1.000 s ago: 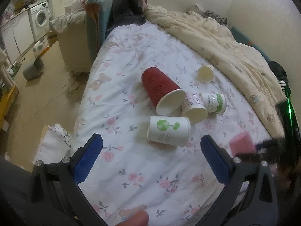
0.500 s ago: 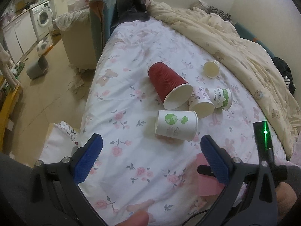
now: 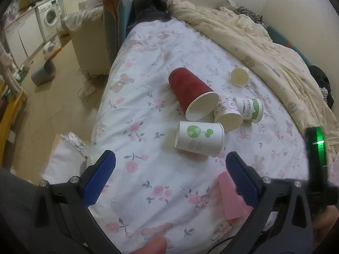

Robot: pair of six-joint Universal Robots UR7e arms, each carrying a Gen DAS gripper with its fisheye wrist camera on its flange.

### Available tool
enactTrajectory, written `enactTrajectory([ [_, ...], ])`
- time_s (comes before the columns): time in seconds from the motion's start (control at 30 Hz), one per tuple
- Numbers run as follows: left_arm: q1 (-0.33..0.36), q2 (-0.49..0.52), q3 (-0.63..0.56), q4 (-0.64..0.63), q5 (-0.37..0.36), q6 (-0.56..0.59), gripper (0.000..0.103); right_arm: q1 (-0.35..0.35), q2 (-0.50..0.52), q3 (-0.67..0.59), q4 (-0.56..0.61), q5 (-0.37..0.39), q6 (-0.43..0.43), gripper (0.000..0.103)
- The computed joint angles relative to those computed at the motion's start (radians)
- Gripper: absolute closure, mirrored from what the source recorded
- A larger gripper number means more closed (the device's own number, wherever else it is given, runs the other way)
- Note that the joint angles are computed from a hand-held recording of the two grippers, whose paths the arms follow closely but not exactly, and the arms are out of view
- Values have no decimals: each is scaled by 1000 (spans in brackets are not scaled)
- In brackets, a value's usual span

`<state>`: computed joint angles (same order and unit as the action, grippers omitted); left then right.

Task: Flip cup upside down
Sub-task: 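Lift the pink cup with the right gripper and carry it toward the left gripper, then close the left gripper on the pink cup while the right gripper opens and releases it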

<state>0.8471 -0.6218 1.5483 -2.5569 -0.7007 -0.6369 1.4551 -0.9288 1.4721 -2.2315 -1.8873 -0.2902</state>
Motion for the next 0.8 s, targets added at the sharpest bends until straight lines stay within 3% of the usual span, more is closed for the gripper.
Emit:
enactTrajectory([
  [0.27,-3,5,-1,3,4,-2,0,22,-110,121,-240,22,-144,0],
  [0.47,-7,13,-8,3,9,20,1,-14,-150,211,-429,75,-171,0],
  [0.57,-7,16,-10,1,9,21,0,-24,-160,264,-566,61,-200,0],
  [0.67,-8,18,-13,6,12,24,0,-34,-174,276,-567,97,-202,0],
  [0.8,-9,25,-22,22,10,22,0,-24,-172,299,-661,63,-249,0],
])
